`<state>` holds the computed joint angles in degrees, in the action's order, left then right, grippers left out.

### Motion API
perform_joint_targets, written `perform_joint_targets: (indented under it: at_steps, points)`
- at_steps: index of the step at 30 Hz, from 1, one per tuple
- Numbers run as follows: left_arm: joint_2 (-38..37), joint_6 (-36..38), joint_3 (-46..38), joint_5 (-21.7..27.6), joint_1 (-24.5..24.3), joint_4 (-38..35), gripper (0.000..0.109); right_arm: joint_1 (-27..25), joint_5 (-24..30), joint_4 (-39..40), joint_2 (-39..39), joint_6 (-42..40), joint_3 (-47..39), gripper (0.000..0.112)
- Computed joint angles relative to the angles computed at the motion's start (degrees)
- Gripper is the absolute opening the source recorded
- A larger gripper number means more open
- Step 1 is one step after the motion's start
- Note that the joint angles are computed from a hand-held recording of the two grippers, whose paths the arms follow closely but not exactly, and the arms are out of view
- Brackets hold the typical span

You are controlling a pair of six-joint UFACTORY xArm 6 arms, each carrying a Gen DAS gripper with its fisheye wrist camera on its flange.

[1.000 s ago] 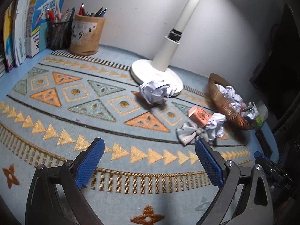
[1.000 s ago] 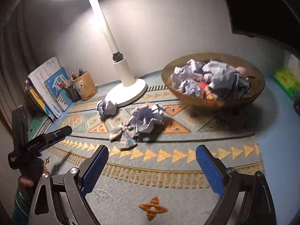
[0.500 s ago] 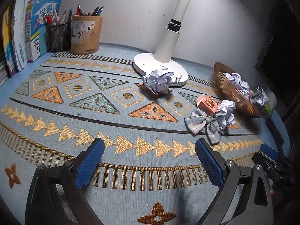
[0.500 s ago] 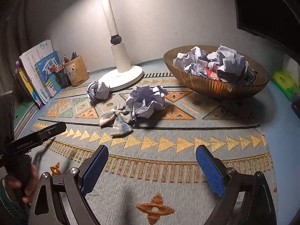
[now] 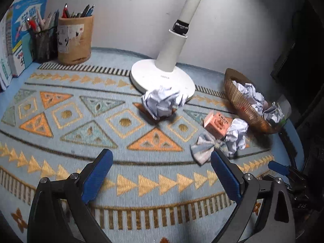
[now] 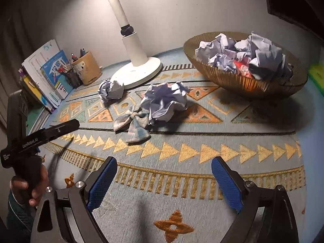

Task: Organize objects
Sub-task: 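Grasp a paper ball with the left tool while the right tool grasps another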

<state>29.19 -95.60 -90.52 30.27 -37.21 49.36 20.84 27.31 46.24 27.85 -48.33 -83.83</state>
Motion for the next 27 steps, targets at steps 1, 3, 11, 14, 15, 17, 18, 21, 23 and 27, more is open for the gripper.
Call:
perform_joint_targets:
  at_steps: [1,3,11,14,15,17,18,21,23,27]
  points:
    - [0.7,1.0,-1.5,-0.2,0.7,0.0,0.098,0.0,1.5,-0.7,0.5,0.5,-1.7,0.094]
    - [3.4,3.0,-5.4,-0.2,2.0,-1.7,0.101,0.3,4.1,-1.1,2.3,1.6,-5.7,0.094]
    - [13.6,8.1,-16.3,-1.3,5.7,-10.4,0.101,1.5,3.9,-4.7,13.4,12.5,-18.1,0.094]
    - [14.3,6.2,-16.1,-3.3,6.2,-9.7,0.101,2.1,3.1,-5.8,15.4,12.9,-20.8,0.094]
    - [14.5,6.0,-16.3,-3.6,6.2,-9.6,0.1,2.2,2.2,-5.3,15.6,12.9,-21.0,0.094]
    - [15.4,9.1,-17.8,-3.1,6.0,-11.3,0.099,2.4,0.7,-3.1,16.0,12.3,-21.5,0.094]
    - [15.9,10.4,-18.6,-2.8,5.9,-12.1,0.099,2.3,0.8,-2.5,16.6,12.4,-22.3,0.091]
    - [16.5,11.1,-18.9,-4.4,6.2,-13.4,0.083,2.8,0.6,-7.4,18.0,15.9,-24.0,0.062]
    - [16.8,14.1,-19.6,-2.9,6.0,-15.1,0.064,3.2,-1.5,-9.5,17.7,16.2,-22.7,0.053]
    - [16.2,18.4,-19.9,-0.7,4.7,-14.7,0.053,2.8,-3.0,-0.9,14.7,8.6,-18.5,0.038]
